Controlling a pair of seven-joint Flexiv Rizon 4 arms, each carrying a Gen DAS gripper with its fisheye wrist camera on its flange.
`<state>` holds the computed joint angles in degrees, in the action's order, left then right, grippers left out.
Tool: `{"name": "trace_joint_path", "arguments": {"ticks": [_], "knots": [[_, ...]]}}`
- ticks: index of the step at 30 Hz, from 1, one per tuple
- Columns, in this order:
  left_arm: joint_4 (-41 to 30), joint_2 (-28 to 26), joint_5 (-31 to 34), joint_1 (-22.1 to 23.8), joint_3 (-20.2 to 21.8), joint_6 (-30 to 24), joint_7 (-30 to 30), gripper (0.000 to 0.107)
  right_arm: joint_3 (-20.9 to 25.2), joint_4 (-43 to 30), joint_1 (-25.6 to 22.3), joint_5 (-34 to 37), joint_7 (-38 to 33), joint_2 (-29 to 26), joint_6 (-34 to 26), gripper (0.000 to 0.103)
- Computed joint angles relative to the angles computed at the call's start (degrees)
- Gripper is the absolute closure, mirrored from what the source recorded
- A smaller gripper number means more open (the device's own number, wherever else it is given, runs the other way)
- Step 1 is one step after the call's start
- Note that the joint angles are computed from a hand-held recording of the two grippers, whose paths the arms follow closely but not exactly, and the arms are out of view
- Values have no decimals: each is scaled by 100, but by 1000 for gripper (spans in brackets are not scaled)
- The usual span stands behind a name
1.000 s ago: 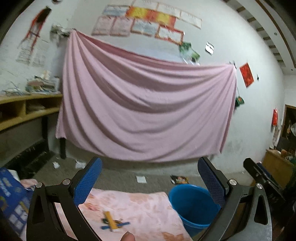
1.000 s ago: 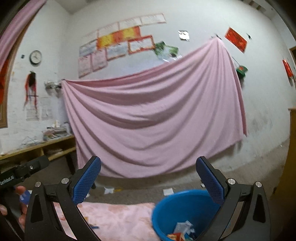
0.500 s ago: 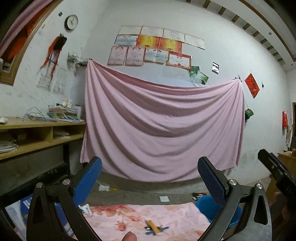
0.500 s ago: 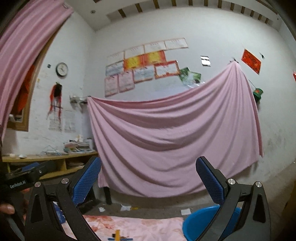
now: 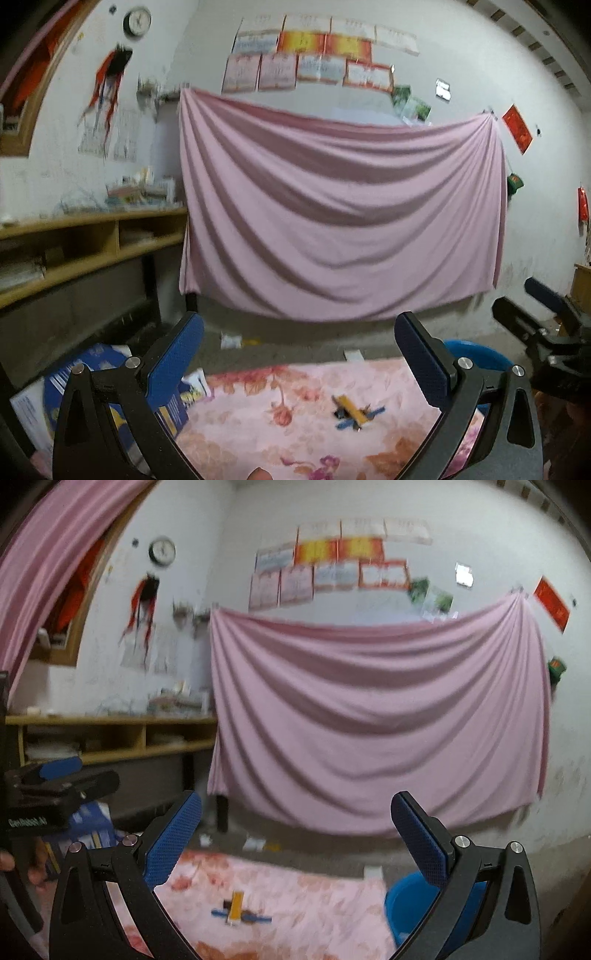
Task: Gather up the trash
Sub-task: 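Move both tools back over the bed toward the yellow strip, then grasp the yellow strip with right tool while left closes on the blue stick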
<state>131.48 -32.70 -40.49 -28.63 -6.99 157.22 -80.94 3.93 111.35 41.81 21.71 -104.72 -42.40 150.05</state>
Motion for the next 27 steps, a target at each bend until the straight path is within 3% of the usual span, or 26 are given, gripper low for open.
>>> {"name": "trace_joint_path", "arguments": {"ticks": [8, 13, 16, 18, 20, 24, 27], "knots": [[-178, -244, 485, 396, 31, -980, -423, 6, -202, -228, -194, -271, 415, -209, -1362, 0], [-367, -374, 472, 458, 128, -1667, -520, 6, -380, -339, -225, -580, 770, -274, -2112, 0], [-427, -425, 623, 568, 159, -1999, -708, 7, -419, -404, -298, -949, 1025, -296, -2581, 7], [-470, -448, 752, 653, 172, -2277, -842, 7, -518, -466, -272, -1147, 1181, -314, -2929, 19], [-535, -471, 693, 618, 257, -2610, -852, 12, -533, -534, -324, -1417, 1389, -319, -3345, 25], [-658, -483, 601, 555, 415, -3221, -897, 28, -171, -687, -743, -2187, 1779, -354, -4006, 48], [-752, -466, 408, 390, 611, -3662, -903, 39, 179, -824, -1068, -2729, 2008, -417, -4373, 57]]}}
